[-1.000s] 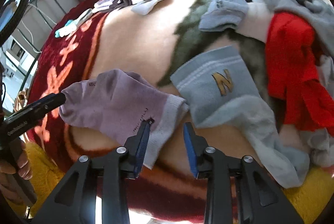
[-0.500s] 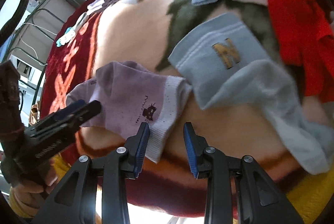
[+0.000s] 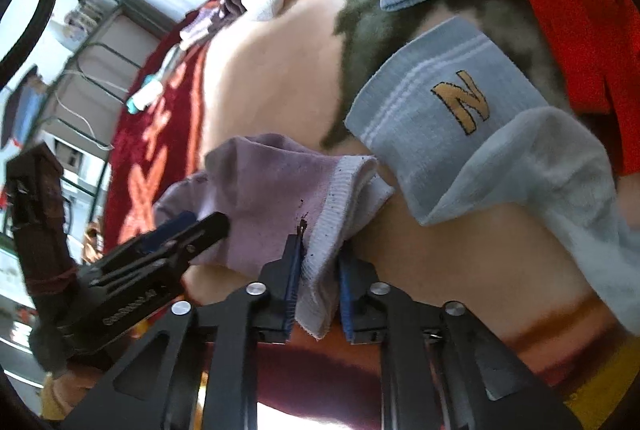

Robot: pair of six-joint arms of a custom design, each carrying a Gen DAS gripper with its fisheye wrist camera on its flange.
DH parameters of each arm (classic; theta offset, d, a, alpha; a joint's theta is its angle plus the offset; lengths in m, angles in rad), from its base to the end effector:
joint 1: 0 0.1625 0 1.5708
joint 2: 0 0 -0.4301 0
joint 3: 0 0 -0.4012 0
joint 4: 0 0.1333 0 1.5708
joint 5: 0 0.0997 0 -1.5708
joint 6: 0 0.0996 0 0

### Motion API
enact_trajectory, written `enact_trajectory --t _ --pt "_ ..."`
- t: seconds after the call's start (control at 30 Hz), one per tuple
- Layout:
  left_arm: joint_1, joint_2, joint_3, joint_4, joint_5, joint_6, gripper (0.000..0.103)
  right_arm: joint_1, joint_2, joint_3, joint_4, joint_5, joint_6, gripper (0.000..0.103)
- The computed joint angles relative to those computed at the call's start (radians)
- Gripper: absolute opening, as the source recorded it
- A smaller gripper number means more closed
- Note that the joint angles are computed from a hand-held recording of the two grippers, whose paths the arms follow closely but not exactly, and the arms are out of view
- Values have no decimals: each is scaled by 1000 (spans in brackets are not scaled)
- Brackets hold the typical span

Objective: Organize soft objects

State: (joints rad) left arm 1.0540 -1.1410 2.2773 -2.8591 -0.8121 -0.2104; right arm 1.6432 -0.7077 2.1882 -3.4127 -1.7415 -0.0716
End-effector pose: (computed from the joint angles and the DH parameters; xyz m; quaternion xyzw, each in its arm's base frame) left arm -0.0506 -0.4976 0.1332 0.1136 0.9197 -0.1972 0.3200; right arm 0.1516 -0.4813 -0.0140 0.0552 -0.9787 0.1791 0.0838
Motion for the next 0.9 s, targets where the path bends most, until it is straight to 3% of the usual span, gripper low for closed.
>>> enact_trajectory --t 0.13,0.33,0.5,0.63,0.8,0.9 --pt "-9 -19 8 3 -22 -10 57 -6 -29 27 -31 28 -4 15" --pt "-40 -45 29 -10 -48 -23 57 3 -81 54 -25 -36 9 15" --pt "-57 -83 52 -19 -62 -37 57 38 -93 36 29 -133 10 15" --pt "-68 -137 81 -22 -40 -44 57 110 -82 -5 87 -250 -6 15" --pt "-40 -211 101 -21 -39 -56 57 193 -68 -57 174 -358 -1 15" --pt "-13 -238 105 -23 -44 -54 57 230 -57 -85 220 -381 5 15"
